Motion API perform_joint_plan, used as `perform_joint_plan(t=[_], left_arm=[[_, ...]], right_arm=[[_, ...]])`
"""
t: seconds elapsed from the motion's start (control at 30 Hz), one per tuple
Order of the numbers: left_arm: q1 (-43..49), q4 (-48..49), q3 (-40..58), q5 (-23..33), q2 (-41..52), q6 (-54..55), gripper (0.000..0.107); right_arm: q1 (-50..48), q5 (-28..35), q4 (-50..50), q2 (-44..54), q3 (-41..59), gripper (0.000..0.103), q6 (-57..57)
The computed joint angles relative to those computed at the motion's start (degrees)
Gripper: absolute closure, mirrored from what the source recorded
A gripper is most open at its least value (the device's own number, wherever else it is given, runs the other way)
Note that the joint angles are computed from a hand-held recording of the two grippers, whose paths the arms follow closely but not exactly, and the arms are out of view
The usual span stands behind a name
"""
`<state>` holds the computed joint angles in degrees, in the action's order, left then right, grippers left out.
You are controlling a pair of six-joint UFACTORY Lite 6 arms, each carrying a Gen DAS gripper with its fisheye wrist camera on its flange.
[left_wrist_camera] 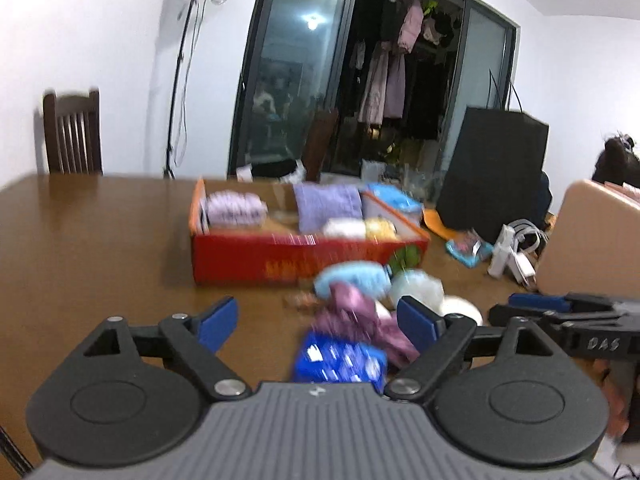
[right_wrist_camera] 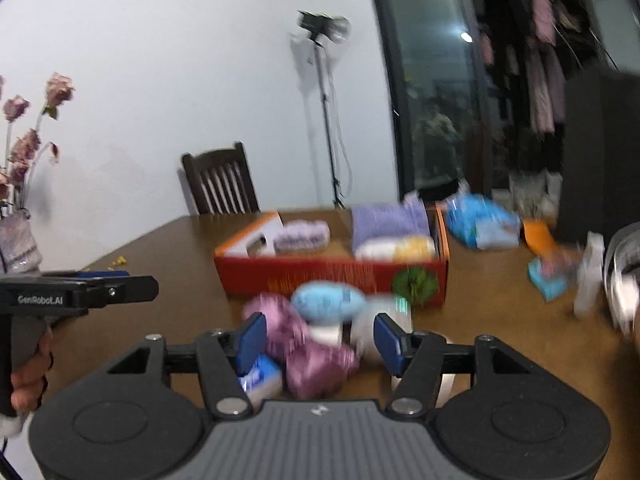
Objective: Organize soft objects
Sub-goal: 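Move both grippers back to the purple satin scrunchie, then close both grippers on the purple satin scrunchie and lift it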
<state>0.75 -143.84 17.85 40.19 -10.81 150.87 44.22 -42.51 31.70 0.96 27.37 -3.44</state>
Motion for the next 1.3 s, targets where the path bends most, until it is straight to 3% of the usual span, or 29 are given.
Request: perform_joint_plan(t=[0.13,0.27,0.4,0.47,0.53,0.63,0.67,0.73,0.9,1.03,1.17,1.3], left_arm=[[-3.5,-4.7,2.7,2.2,8.9,4.2,0.019],[-5.9,-6.3,10.2,3.5,18.2,6.5,0.019],[-5.4,0.3,24.6,1.3,31.2,-1.6,0.020],[-3.6,9.8,32.6,-0.2,37.3,-12.7,0.028],[-2.2,18.8,39.9,-1.0,43.4,-22.8,0.047],[0.3,27.8,45.0,2.5,48.6,-31.6,0.061],[0.7,28.3,45.4,3.3,49.3,-32.0,0.065],[1.6,29.6,45.6,4.9,49.6,-32.9,0.080],[1.7,26.3,36.1,7.1,38.2,-28.5,0.081],[4.9,27.5,22.7,11.3,24.7,-27.6,0.081],[9.5,34.3,9.5,12.9,16.6,-28.8,0.080],[14.2,38.8,1.0,12.3,13.7,-25.2,0.065]], right_arm=[[3.1,-7.8,0.9,9.8,-0.1,0.044,10.0],[-0.2,-10.9,-7.4,16.7,1.6,0.044,21.0],[-2.8,-11.6,-9.6,23.9,8.0,0.044,25.3],[-4.9,-11.5,-12.8,27.3,11.5,0.044,28.7],[-7.0,-11.3,-16.0,30.6,15.1,0.046,32.1],[-8.9,-9.5,-17.5,33.5,19.3,0.060,34.2],[-9.7,-9.4,-18.8,34.1,20.2,0.069,35.0],[-11.0,-9.5,-21.7,35.1,21.4,0.073,36.7],[-11.7,-9.2,-24.3,31.8,20.7,0.080,34.8],[-12.1,-9.7,-29.0,20.9,12.4,0.080,33.4],[-12.9,-5.3,-39.2,10.7,4.2,0.080,35.2],[-11.3,-3.4,-43.0,10.6,0.2,0.080,37.3]])
